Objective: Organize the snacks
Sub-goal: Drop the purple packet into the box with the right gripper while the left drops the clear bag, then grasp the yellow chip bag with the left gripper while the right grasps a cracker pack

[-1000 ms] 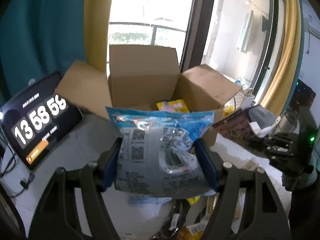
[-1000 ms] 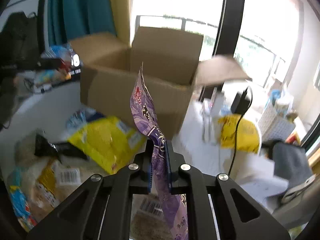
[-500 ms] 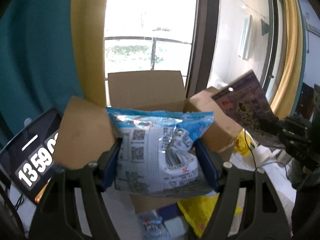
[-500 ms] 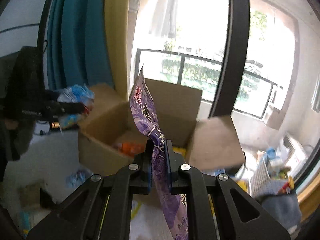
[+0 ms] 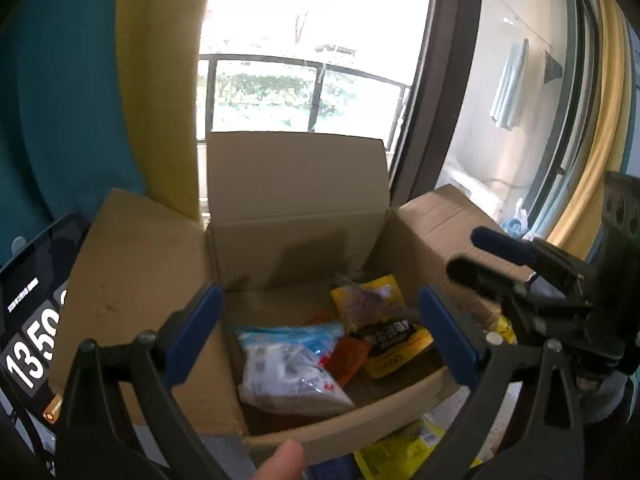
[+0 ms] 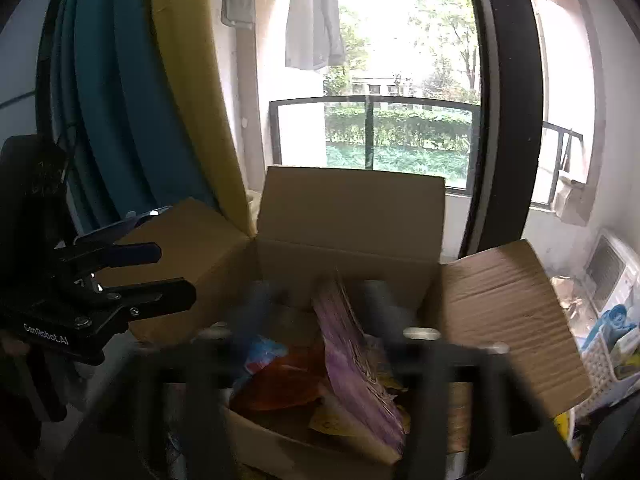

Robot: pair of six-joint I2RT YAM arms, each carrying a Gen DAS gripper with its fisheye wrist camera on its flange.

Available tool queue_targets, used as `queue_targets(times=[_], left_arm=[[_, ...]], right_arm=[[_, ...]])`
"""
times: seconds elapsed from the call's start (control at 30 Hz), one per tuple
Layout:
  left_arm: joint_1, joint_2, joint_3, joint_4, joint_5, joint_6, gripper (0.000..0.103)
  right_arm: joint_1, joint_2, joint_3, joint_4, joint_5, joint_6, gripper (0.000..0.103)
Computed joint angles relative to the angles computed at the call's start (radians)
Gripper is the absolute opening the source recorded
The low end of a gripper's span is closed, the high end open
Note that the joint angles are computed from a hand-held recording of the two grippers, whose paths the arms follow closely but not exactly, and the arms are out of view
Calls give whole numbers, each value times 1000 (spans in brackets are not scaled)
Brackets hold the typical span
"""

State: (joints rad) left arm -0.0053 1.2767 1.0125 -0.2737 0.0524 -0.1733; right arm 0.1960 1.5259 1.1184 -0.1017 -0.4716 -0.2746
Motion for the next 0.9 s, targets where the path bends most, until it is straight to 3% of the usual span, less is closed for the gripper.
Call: queue_targets(times=[0.5, 0.9], left_arm=[[-65, -273, -169, -93, -64, -33, 100], [-246, -383, -275, -174, -167, -110, 100]], right_arm=[[-92, -286, -233, -172, -51, -134, 68], [-288, -436, -392, -290, -127, -258, 68]])
